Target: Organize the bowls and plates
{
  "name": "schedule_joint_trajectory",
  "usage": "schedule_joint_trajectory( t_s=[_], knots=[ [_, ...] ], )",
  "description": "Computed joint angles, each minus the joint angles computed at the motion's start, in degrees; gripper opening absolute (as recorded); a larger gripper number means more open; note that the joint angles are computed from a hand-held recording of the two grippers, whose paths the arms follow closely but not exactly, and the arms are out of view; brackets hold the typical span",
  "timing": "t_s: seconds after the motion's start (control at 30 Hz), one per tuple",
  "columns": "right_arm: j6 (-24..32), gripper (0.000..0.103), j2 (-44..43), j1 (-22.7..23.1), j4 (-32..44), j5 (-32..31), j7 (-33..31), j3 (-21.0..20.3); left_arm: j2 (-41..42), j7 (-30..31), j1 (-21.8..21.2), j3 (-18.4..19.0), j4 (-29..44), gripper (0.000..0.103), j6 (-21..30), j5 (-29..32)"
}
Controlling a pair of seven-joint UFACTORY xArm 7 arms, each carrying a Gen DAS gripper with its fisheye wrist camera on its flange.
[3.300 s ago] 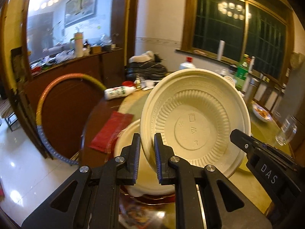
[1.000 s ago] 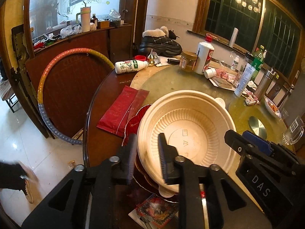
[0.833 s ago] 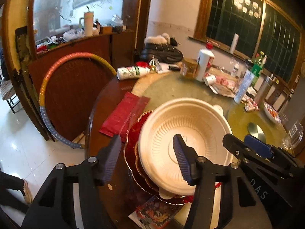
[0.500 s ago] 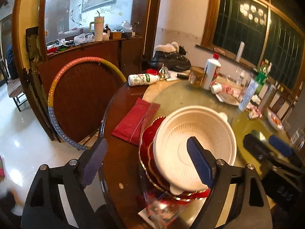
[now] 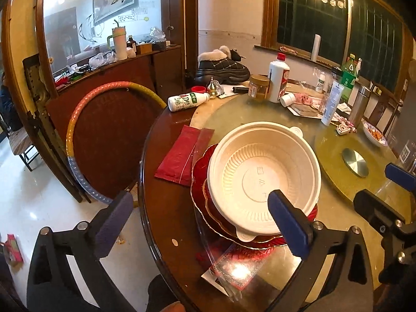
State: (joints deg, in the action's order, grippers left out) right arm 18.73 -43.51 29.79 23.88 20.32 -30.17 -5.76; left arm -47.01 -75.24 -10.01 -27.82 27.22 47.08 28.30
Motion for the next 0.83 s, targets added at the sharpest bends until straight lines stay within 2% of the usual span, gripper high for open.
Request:
schedule_joint_trajectory(
  t_s=[0.43, 0.67, 0.77, 0.83],
  knots=[
    [2.4, 0.101, -1.1, -0.3, -0.1, -1.8, -1.8, 0.9, 1.0, 3.5, -2.1, 2.6, 0.3, 0.103, -1.1, -2.7],
    [2.9, 0.101, -1.0, -0.7, 0.2, -2.0, -2.4, 1.4, 2.6, 8.0, -3.0, 5.0, 0.1, 0.103, -5.1, -5.1],
    [3.2, 0.101, -0.9, -0.4, 0.3, -1.6, -2.9, 1.0, 3.1, 8.0, -1.5, 3.4, 0.8, 0.103, -4.3, -4.7],
    [3.2, 0.101, -0.6, -0.6, 0.5, -1.7, -3.0, 1.2, 3.1, 8.1, -1.6, 3.8, 0.4, 0.103, -5.1, -5.0]
  ],
)
